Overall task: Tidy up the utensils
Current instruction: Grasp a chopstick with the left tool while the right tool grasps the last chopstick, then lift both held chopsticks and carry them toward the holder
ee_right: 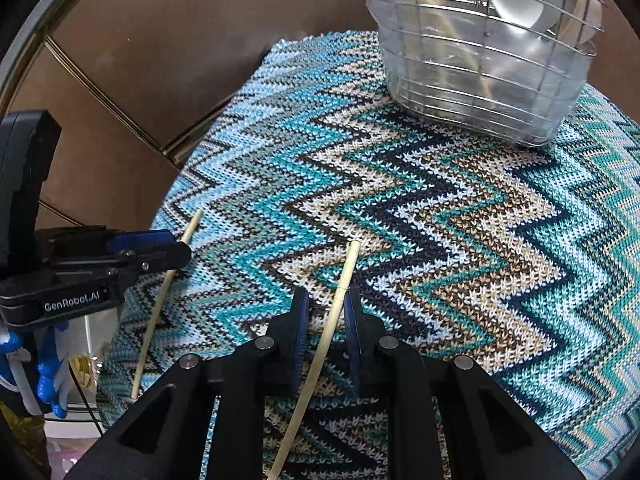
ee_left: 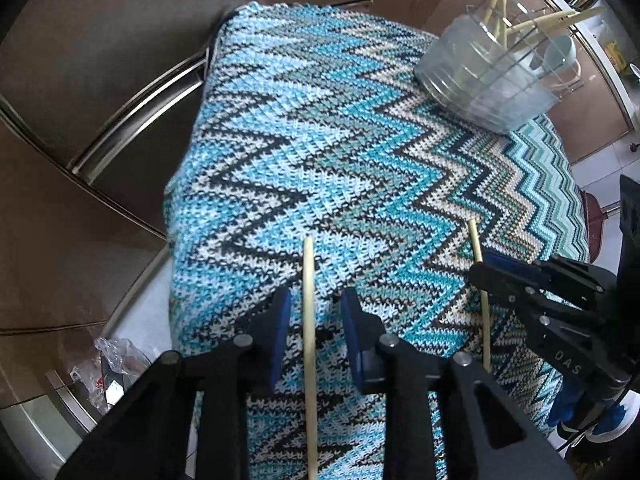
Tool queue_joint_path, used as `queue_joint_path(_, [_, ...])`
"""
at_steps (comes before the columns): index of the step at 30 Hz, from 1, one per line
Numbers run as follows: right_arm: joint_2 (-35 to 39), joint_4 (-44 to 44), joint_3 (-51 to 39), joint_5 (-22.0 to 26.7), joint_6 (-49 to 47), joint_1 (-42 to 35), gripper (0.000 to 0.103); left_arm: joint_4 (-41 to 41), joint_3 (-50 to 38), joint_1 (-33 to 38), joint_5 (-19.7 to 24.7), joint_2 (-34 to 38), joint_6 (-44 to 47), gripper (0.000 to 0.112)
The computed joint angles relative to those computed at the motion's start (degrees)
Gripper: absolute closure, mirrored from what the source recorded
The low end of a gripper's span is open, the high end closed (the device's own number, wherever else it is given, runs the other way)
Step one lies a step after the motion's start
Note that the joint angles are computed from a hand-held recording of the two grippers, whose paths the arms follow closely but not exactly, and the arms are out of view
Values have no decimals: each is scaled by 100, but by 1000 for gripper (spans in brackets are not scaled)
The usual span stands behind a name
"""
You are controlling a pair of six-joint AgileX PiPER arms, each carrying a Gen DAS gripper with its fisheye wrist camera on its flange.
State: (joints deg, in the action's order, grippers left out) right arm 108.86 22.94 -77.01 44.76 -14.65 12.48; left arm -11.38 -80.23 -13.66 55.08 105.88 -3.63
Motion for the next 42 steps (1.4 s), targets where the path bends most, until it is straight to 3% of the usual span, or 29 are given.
queue_joint_path(5, [264, -86, -328, 251, 70, 29, 89, 39, -72, -42, -7, 121, -44, 90])
queue_joint_path(10, [467, -136, -546, 264, 261, 127, 92, 145, -120, -34, 5, 167, -233, 104])
queue_joint_path(14, [450, 54, -506, 278, 250, 47, 95, 145, -74, -69, -11, 117, -310, 106])
queue_joint_path(28, [-1428, 1187, 1138, 109, -1154, -498, 98, 143, 345, -453, 184, -1189, -309, 107])
queue_joint_path(36, [-2311, 1938, 1350, 334, -1958, -1309, 98, -75, -673, -854, 637, -1052, -331, 107])
queue_joint_path(42, [-2659, 2041, 699, 437, -2139, -1686, 98, 26, -2529, -1080, 1118, -350, -640, 107])
